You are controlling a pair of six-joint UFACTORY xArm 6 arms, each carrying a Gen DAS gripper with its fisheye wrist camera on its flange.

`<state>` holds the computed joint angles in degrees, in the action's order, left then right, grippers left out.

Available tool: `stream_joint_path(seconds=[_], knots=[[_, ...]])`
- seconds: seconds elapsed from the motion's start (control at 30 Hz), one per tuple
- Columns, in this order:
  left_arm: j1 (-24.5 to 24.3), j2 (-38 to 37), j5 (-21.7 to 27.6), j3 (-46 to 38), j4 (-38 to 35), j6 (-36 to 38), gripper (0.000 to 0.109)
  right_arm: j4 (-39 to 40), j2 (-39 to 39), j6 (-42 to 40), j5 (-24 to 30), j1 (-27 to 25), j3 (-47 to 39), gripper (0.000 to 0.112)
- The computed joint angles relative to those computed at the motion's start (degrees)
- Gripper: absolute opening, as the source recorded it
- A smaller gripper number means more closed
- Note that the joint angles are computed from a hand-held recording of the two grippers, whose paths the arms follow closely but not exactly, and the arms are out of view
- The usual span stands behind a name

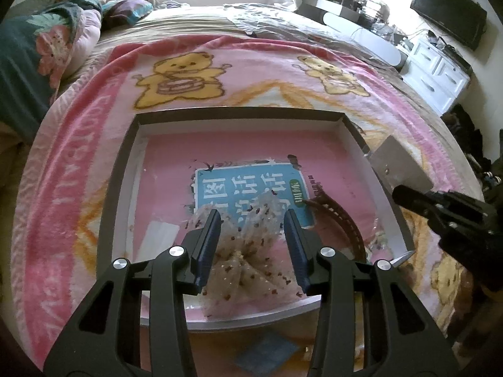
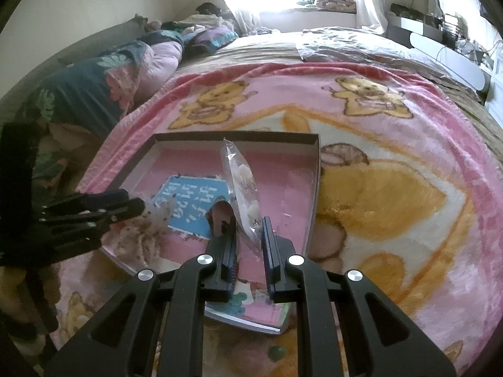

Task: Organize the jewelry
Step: 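Open the left tool to drop the polka-dot bow into the tray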

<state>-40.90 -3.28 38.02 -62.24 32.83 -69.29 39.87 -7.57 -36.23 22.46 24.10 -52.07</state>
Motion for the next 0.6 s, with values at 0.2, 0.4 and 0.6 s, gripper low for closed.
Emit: stream_joint_path(seconds=[0.2, 0.4, 0.6], knots=[[-0.77, -1.55, 1.92, 0.89, 0.60, -1.13, 0.051, -0.33, 1.19, 0.87, 0.18, 0.76, 0.58, 0.014], [-2.24, -3.76, 4.57, 1.91, 1.73, -3.19, 0.071, -2.24, 1.60, 3.01, 0.56, 1.33, 1.70, 0.014], [-3.87, -5.79, 7.22, 2.71, 3.26, -6.58, 0.090, -3.15, 0.95, 4.59, 0.59, 1.55, 2.85, 0.015]])
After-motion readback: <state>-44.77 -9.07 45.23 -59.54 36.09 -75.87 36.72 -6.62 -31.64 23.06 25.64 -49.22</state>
